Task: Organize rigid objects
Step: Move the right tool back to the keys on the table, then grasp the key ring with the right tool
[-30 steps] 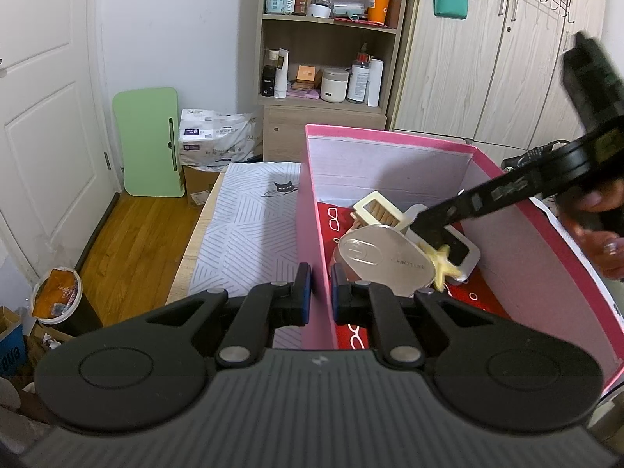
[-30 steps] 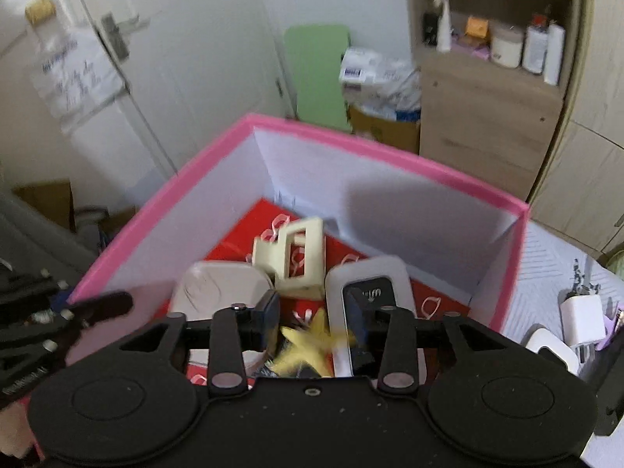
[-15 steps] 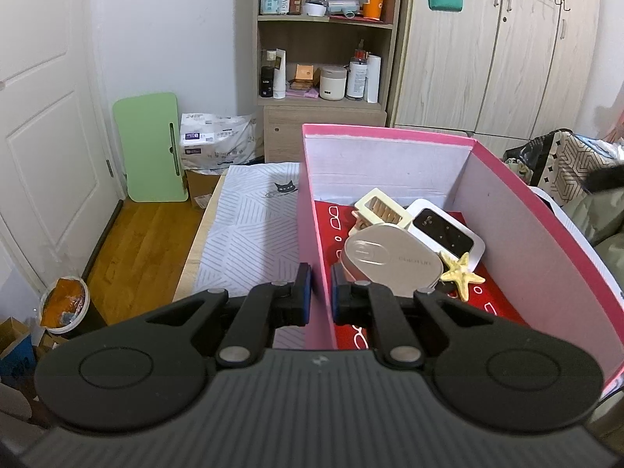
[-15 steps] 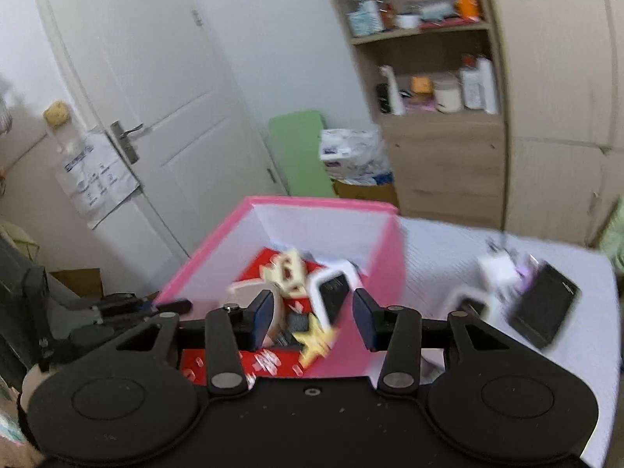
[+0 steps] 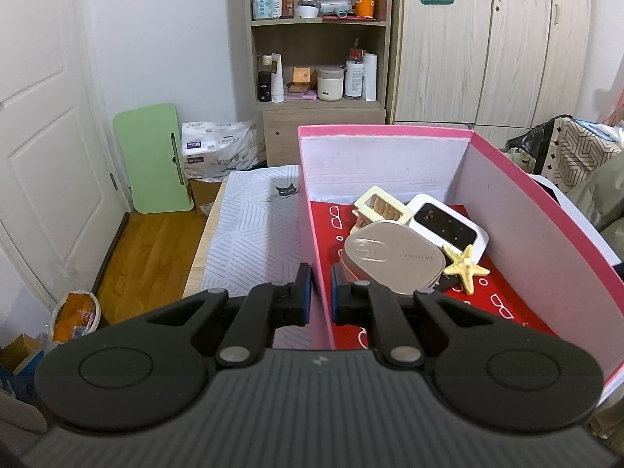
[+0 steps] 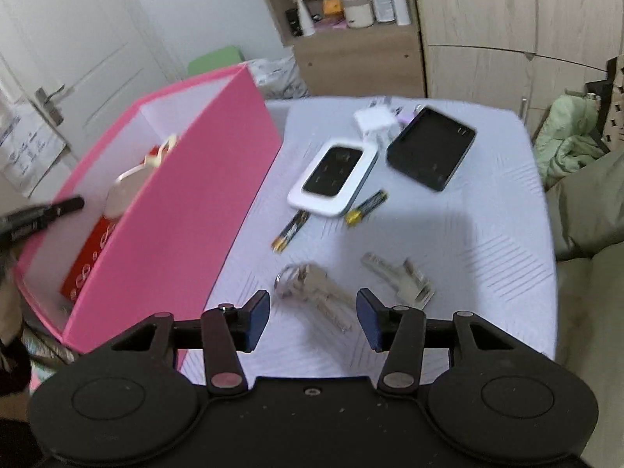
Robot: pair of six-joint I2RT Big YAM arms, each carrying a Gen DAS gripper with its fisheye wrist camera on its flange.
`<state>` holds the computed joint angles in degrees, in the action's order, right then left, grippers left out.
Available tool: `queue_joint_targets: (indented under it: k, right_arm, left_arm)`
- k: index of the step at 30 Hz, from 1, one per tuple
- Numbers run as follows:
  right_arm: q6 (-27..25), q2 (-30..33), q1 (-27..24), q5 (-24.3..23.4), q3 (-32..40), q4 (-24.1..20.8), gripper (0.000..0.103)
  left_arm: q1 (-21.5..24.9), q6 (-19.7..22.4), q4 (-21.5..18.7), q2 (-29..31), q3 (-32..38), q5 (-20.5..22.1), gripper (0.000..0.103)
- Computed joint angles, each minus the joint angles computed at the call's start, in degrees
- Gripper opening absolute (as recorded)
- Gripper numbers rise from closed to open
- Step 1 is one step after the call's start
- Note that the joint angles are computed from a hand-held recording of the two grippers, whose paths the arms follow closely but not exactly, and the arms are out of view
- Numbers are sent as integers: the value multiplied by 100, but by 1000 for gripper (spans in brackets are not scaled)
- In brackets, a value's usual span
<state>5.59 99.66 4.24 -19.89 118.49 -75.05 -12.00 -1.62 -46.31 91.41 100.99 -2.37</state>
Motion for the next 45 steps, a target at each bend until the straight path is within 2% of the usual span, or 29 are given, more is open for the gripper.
queue_joint_targets:
  k: [5, 12, 13, 14, 16, 17, 22, 30, 40, 45]
  right_arm:
    - [-397, -152, 271, 329, -439, 493, 56]
    - [-568, -97, 495, 985, -660, 1115, 58]
    - [-587, -108, 503, 1028, -687, 1174, 54]
    - [-649, -106, 518, 1127, -698, 1246, 31]
    - [-693, -102, 491, 1057, -659, 1280, 6]
    - [-565, -114, 451, 926, -643, 1311, 4]
    - [-316, -213, 400, 869, -673, 1530, 3]
    - [-309, -328, 427, 808, -528, 1689, 3]
    - [-238, -201, 510, 636, 147, 1868, 3]
    - [-348, -70, 618, 512, 675, 1789, 3]
  left_arm:
    - [-22, 74, 20, -17, -26, -43, 9]
    - [-89, 304, -49, 2, -1, -222, 9]
    - [-98, 342, -74, 9, -4, -249, 9]
    - [-102, 342, -109, 19, 2, -256, 9]
    - [-94, 314, -178, 42, 22, -234, 9]
    - [-90, 309, -191, 40, 23, -225, 9]
    - [-103, 365, -188, 19, -1, -261, 9]
    - [-112, 405, -246, 64, 71, -289, 8]
    - [-132, 451, -259, 66, 82, -362, 6]
    - [-133, 466, -238, 60, 73, -383, 6]
